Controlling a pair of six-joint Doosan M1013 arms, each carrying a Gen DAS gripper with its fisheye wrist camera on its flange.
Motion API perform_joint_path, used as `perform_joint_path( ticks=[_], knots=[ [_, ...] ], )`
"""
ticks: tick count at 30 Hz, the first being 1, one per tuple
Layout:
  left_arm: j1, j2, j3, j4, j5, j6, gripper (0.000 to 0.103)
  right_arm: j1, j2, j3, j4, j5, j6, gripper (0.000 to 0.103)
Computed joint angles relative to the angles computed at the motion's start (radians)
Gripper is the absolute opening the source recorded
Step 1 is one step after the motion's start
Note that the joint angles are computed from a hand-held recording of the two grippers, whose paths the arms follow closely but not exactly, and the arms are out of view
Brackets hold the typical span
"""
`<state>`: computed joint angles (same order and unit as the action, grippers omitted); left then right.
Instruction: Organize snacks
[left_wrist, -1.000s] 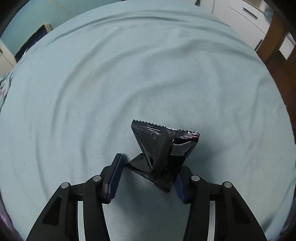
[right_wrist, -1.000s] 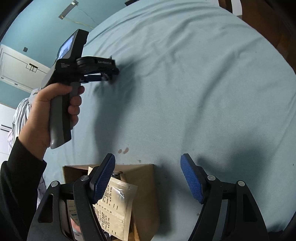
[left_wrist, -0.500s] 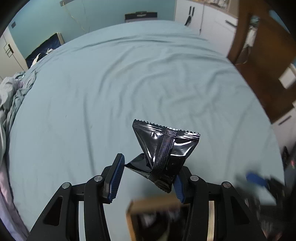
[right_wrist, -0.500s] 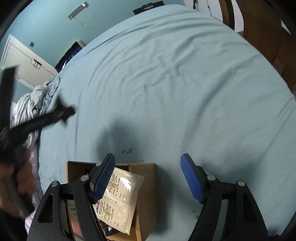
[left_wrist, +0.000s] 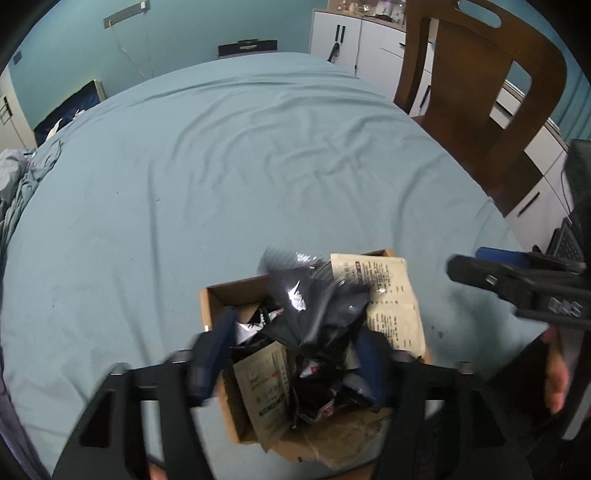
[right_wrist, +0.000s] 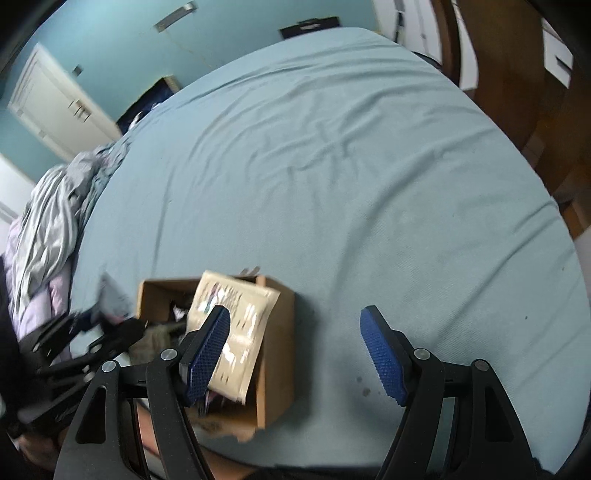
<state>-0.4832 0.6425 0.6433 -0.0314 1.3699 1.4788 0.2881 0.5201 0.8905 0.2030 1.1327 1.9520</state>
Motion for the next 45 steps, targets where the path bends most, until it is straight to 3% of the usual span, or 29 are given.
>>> perform_joint_path(
  ticks=[1, 3, 6, 11, 22, 45],
  knots=[
    [0.001, -0.003, 0.005, 0.007, -0.006, -0.002, 0.088, -0.002, -0.01, 0.011, 0.01, -0.004, -0.037, 0.072],
    [-0.001, -0.013, 0.023, 0.039, -0.032, -0.011, 0.09, -0.007, -0.026, 0.037, 0.016, -0.034, -0.076, 0.072],
    [-0.001, -0.01, 0.02, 0.07, -0.02, -0.025, 0.09, -0.01, -0.04, 0.073, 0.012, -0.078, -0.028, 0.072],
    [0.001, -0.005, 0.015, 0.113, -0.014, -0.063, 0.09, 0.016, -0.028, 0.073, -0.061, -0.087, 0.063, 0.072],
    [-0.004, -0.001, 0.01, 0.14, -0.002, -0.079, 0.09, 0.069, 0.002, 0.019, -0.154, -0.047, -0.048, 0.072],
    [-0.004, 0.02, -0.018, 0.166, 0.052, -0.084, 0.09, 0.07, 0.03, -0.018, -0.154, -0.009, -0.076, 0.072]
  ],
)
